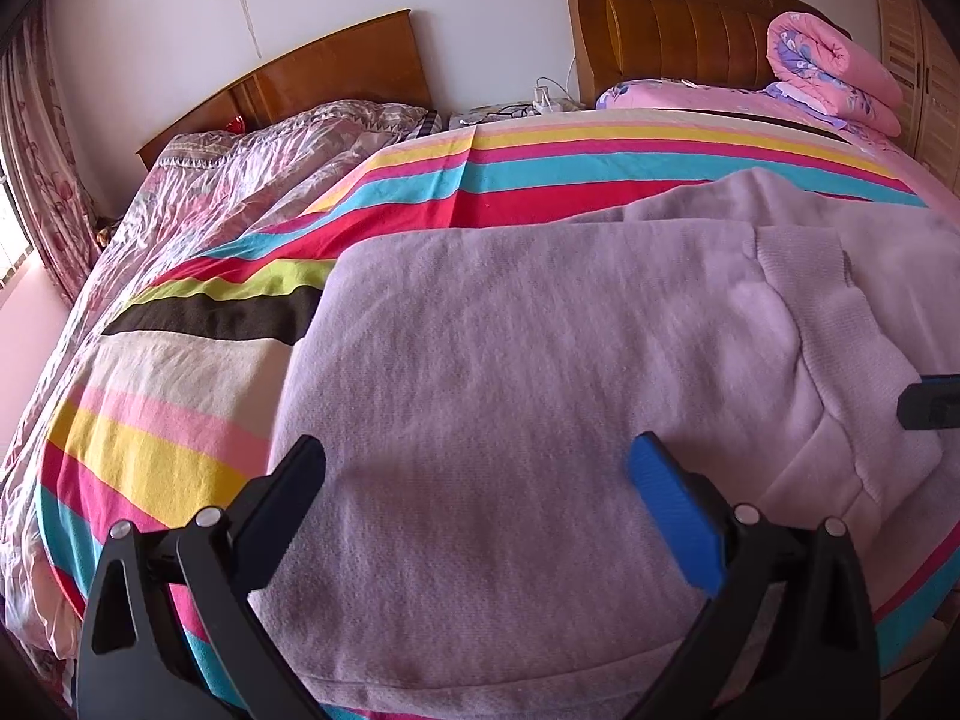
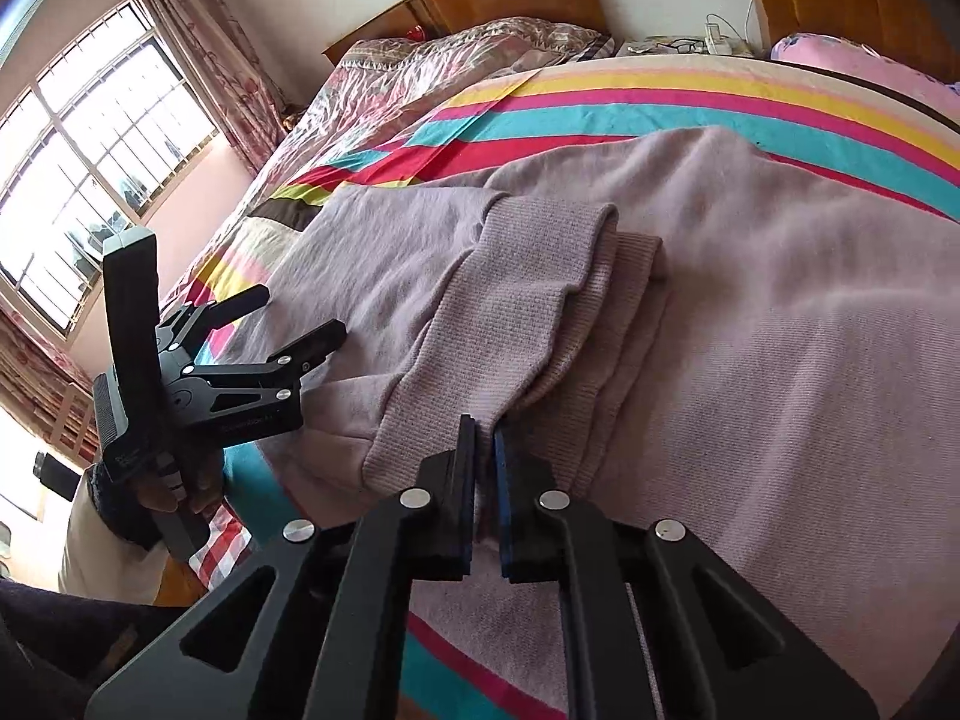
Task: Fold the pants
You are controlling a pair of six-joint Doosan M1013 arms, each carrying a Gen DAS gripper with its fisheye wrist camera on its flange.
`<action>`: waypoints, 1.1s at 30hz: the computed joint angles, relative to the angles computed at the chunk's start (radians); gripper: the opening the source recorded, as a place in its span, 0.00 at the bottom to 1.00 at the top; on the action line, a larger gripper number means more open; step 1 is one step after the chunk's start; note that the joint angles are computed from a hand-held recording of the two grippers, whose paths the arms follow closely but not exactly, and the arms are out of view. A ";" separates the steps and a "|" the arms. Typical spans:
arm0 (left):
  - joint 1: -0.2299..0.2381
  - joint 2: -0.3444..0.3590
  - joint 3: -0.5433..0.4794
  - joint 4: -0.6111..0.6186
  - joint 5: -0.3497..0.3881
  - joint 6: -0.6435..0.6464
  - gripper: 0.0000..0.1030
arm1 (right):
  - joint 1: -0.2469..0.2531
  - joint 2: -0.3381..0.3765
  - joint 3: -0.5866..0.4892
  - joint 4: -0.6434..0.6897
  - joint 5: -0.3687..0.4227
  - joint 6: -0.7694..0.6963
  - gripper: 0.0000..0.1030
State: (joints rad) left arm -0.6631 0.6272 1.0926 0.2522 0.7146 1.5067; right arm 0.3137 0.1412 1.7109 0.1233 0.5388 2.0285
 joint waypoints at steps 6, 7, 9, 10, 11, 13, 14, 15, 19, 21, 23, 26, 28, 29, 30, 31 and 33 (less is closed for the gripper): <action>-0.008 -0.019 0.020 0.031 -0.034 -0.010 0.99 | 0.007 -0.003 0.004 -0.087 0.034 0.065 0.05; -0.007 -0.016 0.017 0.027 -0.025 -0.008 0.99 | 0.004 0.006 0.006 -0.079 0.051 0.068 0.05; -0.006 -0.007 0.009 0.029 -0.002 -0.006 0.99 | 0.002 0.007 0.021 -0.060 0.026 0.056 0.05; -0.005 -0.004 0.008 0.022 0.005 -0.002 0.99 | 0.002 0.008 0.017 -0.065 0.033 0.057 0.05; -0.002 -0.004 0.010 0.010 0.002 0.000 0.99 | 0.003 0.009 0.012 -0.072 0.041 0.057 0.05; 0.001 -0.005 0.011 -0.009 0.002 0.004 0.99 | 0.007 0.013 0.004 -0.090 0.054 0.066 0.05; 0.001 -0.005 0.011 -0.009 0.001 0.006 0.99 | 0.012 0.016 -0.003 -0.112 0.065 0.072 0.05; 0.001 -0.005 0.011 -0.005 0.001 0.004 0.99 | 0.021 0.019 -0.015 -0.149 0.082 0.078 0.05; 0.001 -0.004 0.011 -0.005 0.001 0.002 0.99 | 0.085 0.024 -0.057 -0.504 0.152 0.260 0.33; 0.001 -0.004 0.011 -0.004 0.001 0.001 0.99 | 0.094 0.015 -0.054 -0.531 0.094 0.220 0.39; 0.001 -0.003 0.011 -0.006 0.001 0.001 0.99 | 0.097 0.024 -0.065 -0.471 0.068 0.121 0.39; 0.000 -0.004 0.012 -0.003 0.001 -0.004 0.99 | 0.090 0.057 -0.081 -0.325 0.104 -0.038 0.39; 0.001 -0.005 0.016 -0.006 -0.003 -0.004 0.99 | 0.076 0.063 -0.063 -0.248 0.100 -0.078 0.39; 0.002 -0.005 0.016 -0.009 -0.005 -0.002 0.99 | 0.067 0.054 -0.050 -0.208 0.080 -0.096 0.39; 0.002 -0.005 0.016 -0.012 -0.005 0.002 0.99 | 0.058 0.050 -0.046 -0.172 0.079 -0.112 0.39; 0.002 -0.005 0.016 -0.012 -0.005 0.002 0.99 | 0.054 0.047 -0.047 -0.159 0.088 -0.114 0.39; 0.001 -0.002 0.008 -0.011 0.009 0.007 0.99 | 0.053 0.043 -0.051 -0.173 0.109 -0.100 0.39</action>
